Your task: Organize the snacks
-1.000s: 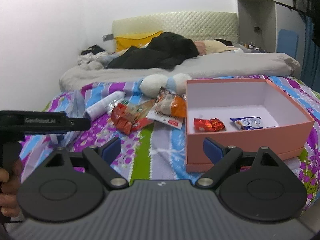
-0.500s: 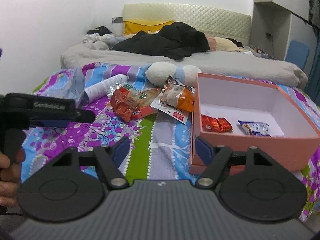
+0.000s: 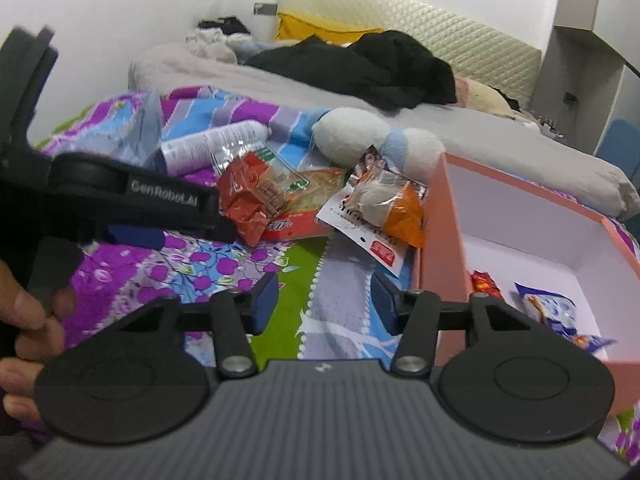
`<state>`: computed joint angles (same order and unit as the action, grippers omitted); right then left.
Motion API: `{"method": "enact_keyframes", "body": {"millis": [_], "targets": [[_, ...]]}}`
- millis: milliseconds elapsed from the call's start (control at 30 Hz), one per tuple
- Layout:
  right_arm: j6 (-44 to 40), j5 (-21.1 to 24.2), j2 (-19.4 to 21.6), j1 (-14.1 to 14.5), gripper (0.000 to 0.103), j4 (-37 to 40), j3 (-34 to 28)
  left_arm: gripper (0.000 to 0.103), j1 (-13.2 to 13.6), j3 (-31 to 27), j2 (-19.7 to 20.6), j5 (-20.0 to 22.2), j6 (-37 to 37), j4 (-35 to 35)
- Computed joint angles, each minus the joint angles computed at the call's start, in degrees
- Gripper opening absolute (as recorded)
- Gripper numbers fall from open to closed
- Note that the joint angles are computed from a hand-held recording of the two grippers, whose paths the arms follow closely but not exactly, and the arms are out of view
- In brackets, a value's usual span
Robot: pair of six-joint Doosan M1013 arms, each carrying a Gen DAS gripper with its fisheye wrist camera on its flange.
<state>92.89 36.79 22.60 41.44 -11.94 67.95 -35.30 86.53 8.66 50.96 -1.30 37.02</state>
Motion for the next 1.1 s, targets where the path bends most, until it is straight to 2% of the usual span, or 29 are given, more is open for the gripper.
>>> {"method": "enact_keyframes", "body": {"millis": [167,267,400,633,733,800,833,900,933,967,1100], "targets": [[-2.8,-0.4,3.2,0.0,0.049,-0.1,-2.6,0.078,2.7,-0.1,1.8,-2.4,1.3,-2.1],[-3.1,-0.4,5.3,0.1,0.041,-2.9,-4.5,0.078,4.3,-0.5,2.8,-4.0,2.0,-3.2],[-1.7,0.0,7.8,0.2,0.040,-7.0,-6.8,0.078,6.0,-1.2,4.3,-6.0,2.5,-4.0],[1.5,1.2,11.7,0.5,0.040,-15.2,-10.5,0.078,7.6,-3.3,6.5,-6.1,5.0,-5.7],[2.4,-0.5,12.4,0.6,0.039,-18.2,-10.5,0.077,7.9,-3.7,7.0,-5.8,6.5,-6.1],[2.3,-1.5,12.8,0.6,0.035,-19.5,-10.5,0.077,7.8,-3.9,7.1,-5.5,6.9,-5.9],[2.0,-1.4,13.1,0.6,0.028,-19.0,-10.9,0.075,7.8,-4.0,7.2,-5.1,7.1,-5.8],[0.4,-1.2,13.3,0.5,0.025,-17.2,-11.2,0.068,7.5,-4.5,7.5,-3.5,7.4,-5.4],[0.3,-1.2,13.2,0.5,0.020,-17.4,-11.2,0.064,7.4,-4.5,7.5,-2.9,7.4,-5.1],[1.4,-1.5,13.1,0.6,0.011,-18.7,-10.9,0.064,7.4,-4.3,7.3,-3.1,7.5,-5.2],[3.6,-2.6,12.1,0.9,0.004,-22.2,-9.5,0.063,7.3,-4.1,6.8,-2.8,8.4,-6.1]]}}
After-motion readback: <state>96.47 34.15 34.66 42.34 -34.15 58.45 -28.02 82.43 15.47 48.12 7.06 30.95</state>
